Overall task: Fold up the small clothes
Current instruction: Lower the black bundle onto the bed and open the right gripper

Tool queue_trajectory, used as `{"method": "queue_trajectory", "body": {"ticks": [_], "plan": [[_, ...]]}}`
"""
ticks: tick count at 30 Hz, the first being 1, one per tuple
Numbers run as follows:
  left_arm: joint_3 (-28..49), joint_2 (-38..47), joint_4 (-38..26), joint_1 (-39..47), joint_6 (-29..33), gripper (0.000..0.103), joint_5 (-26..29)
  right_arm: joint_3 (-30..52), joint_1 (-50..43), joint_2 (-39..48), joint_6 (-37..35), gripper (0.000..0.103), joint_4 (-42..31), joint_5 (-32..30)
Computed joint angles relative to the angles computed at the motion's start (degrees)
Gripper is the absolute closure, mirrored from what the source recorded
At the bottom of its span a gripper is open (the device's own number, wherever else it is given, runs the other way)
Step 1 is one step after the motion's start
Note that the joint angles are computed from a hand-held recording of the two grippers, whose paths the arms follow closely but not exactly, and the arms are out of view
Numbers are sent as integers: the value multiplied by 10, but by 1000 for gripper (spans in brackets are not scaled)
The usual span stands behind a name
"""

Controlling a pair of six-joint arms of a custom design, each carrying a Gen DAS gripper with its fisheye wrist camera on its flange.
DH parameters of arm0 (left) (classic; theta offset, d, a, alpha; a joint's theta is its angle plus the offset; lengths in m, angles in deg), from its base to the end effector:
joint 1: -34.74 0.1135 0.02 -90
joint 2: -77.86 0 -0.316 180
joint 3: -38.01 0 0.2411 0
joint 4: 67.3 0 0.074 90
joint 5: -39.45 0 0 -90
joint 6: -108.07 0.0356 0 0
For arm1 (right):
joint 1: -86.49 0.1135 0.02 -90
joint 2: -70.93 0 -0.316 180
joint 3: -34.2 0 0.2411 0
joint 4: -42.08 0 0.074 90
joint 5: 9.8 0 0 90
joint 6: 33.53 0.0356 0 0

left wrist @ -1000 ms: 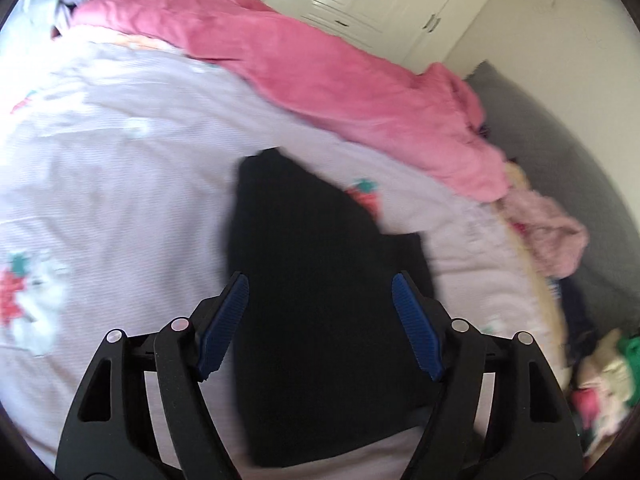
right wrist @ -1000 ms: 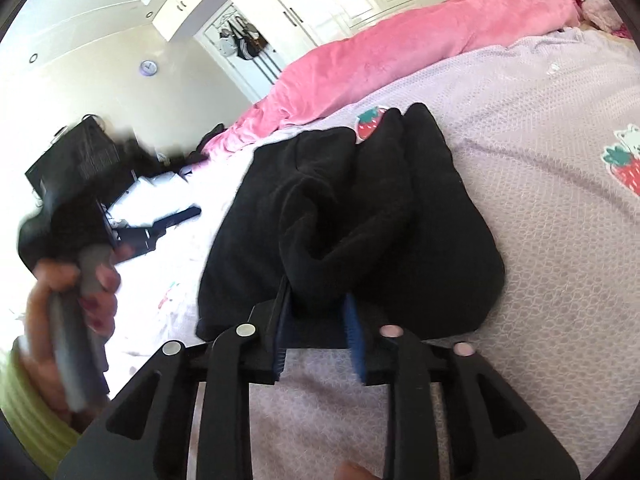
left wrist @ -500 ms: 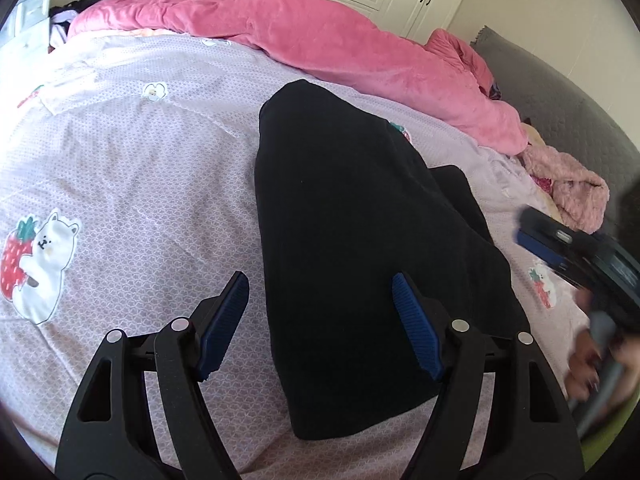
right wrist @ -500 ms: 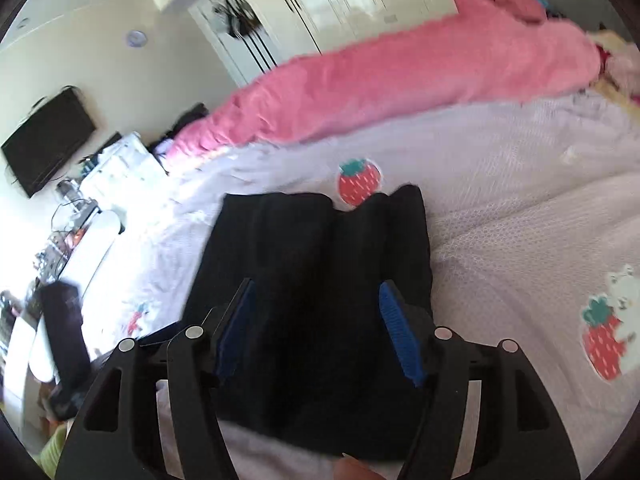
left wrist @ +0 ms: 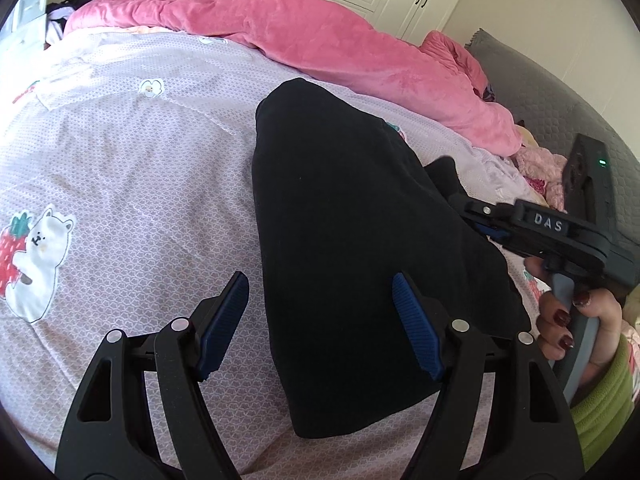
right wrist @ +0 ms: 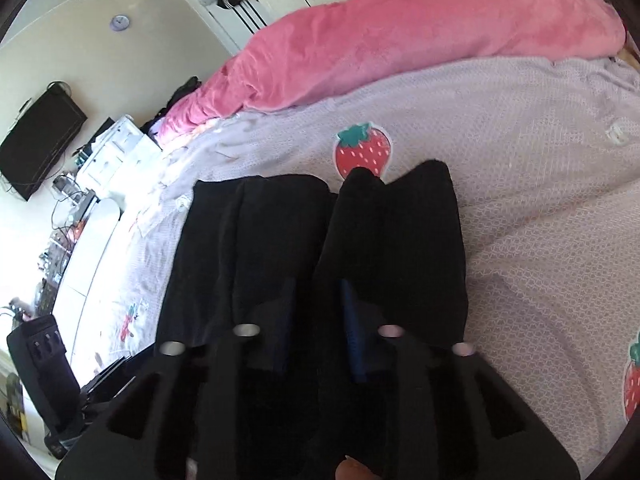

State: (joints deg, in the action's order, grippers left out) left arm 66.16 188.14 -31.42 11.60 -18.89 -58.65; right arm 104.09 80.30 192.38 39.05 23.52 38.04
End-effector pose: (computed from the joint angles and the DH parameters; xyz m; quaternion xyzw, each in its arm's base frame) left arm 0.2209 -0.0890 0.0922 -0.1375 0.9158 -0.1294 0.3545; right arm 0.3693 -0.0160 0.0998 -0.1517 0.9086 0.3138 0.2301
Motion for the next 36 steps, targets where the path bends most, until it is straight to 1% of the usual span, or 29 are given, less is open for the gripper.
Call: {"method": "queue_trajectory", "body": {"ticks": [1,4,6,7,8,10,11,14,18,20,22,24,25,26,28,30,31,32,33,34,35,36], "plan": [[1,-1,-1,1,1,37,1,14,-1,10,2,55,-19,-10],[0,-2,-3,-2,3,37,-5,30,-1,21,15,53,-38,-23],[1,-4,-6,-6,4,37,-12,33,5,22,20,52,-40,-21],[2,-5,-10,-8,3,37,-15,29,12,20,18,54,-35,-18],[3,-6,-12,-8,3,37,-16,27,19,18,16,67,-30,-16],[4,-12,-21,-13,2,37,-22,17,29,12,7,85,-20,-16],[5,-14,-24,-14,1,37,-24,10,29,6,6,88,-10,-19],[5,-24,-31,-18,2,37,-25,-4,18,-12,-3,91,0,-40],[2,-44,-36,-28,6,37,-16,3,-14,-35,-44,92,-38,-76],[1,-52,-36,-33,3,36,-4,10,-32,-48,-70,92,-64,-86],[7,-60,-48,-44,4,36,-10,19,-45,-55,-92,93,-82,-86],[17,-68,-64,-55,5,35,-14,24,-54,-53,-90,96,-78,-79],[20,-71,-69,-58,3,32,-14,25,-58,-51,-85,103,-71,-74],[22,-73,-74,-60,0,31,-14,22,-69,-50,-64,103,-41,-62],[22,-70,-72,-61,-2,31,-10,37,-88,-36,-44,103,-27,-57],[24,-63,-73,-64,0,31,-18,60,-99,-14,-46,103,-51,-52],[24,-57,-69,-65,-2,31,-20,72,-105,-4,-61,103,-76,-58],[23,-54,-66,-66,-3,31,-21,80,-111,3,-92,101,-112,-70],[24,-52,-64,-68,-2,31,-24,79,-115,6,-117,99,-133,-80],[25,-51,-68,-70,0,31,-28,75,-117,7,-146,89,-154,-88],[27,-49,-69,-72,0,31,-31,69,-116,9,-168,68,-173,-95],[27,-48,-69,-74,0,30,-34,61,-112,10,-181,58,-185,-98]]}}
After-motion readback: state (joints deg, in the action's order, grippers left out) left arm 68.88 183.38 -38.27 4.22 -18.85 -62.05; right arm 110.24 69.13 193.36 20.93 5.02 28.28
